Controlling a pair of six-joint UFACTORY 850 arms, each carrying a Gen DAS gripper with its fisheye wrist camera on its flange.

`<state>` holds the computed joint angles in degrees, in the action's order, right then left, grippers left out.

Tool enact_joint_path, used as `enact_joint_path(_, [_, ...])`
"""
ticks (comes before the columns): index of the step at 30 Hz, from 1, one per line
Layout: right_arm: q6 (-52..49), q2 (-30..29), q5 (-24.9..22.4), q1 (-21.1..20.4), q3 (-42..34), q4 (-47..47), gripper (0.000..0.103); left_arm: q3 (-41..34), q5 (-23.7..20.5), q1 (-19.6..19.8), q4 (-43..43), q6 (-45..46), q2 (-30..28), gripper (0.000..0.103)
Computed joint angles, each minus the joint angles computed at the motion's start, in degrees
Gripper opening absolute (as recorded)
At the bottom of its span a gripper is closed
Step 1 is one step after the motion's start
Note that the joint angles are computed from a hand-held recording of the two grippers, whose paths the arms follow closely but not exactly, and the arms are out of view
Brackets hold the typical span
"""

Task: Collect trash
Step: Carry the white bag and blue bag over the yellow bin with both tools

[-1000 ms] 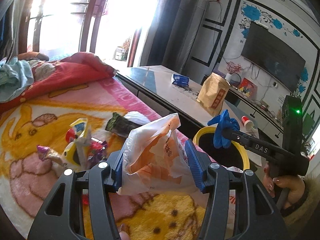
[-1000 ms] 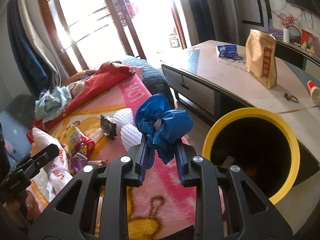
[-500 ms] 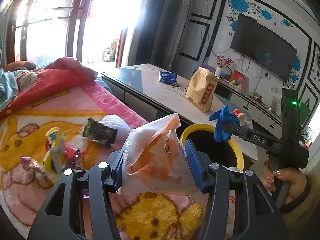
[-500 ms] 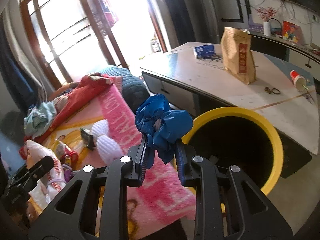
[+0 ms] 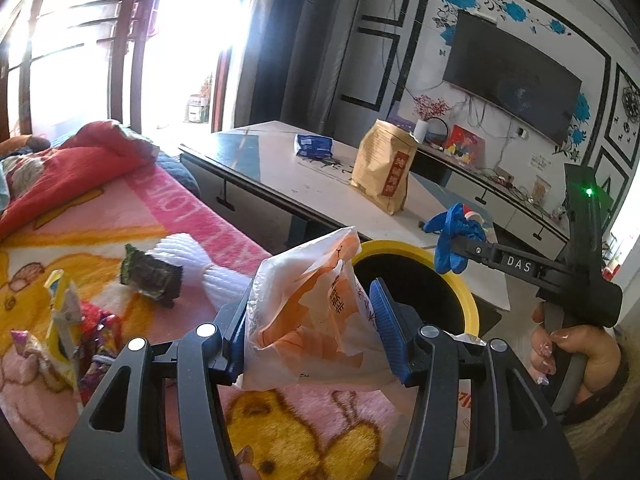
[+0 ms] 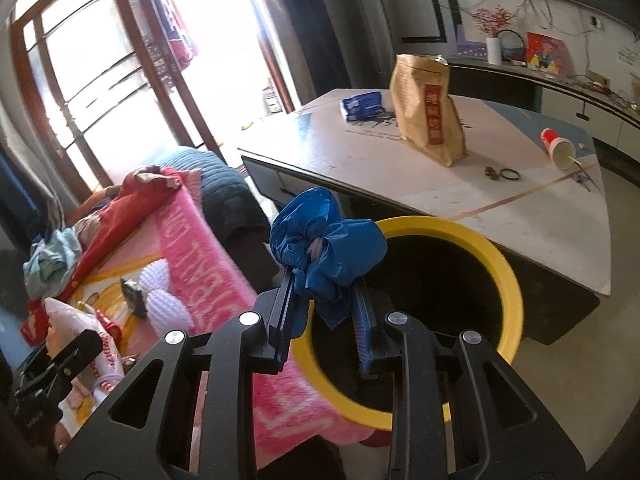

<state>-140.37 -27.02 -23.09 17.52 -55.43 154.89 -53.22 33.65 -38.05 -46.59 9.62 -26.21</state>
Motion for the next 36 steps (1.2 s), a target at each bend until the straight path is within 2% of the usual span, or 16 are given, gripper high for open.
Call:
enact_joint_path(13, [-0.3,-1.9,1.3,-3.3,-0.8,2.8,0.02,-8.9,-2.6,-0.3,-3.6,8.0,-6.9,0.052])
enact_joint_path(24, [-0.6,-4.3,2.8,-4.7,-2.1,3.6,0.021,-19.6,-3.7,-0.8,-14.4,22.9,-14.8,0.052])
enact_joint_path(36, [3.2,-5.5,2.6,-5.5,-3.1,0.8,0.025,-29.3,-5.9,0.1,-23.5,33.5,-21.8,0.055])
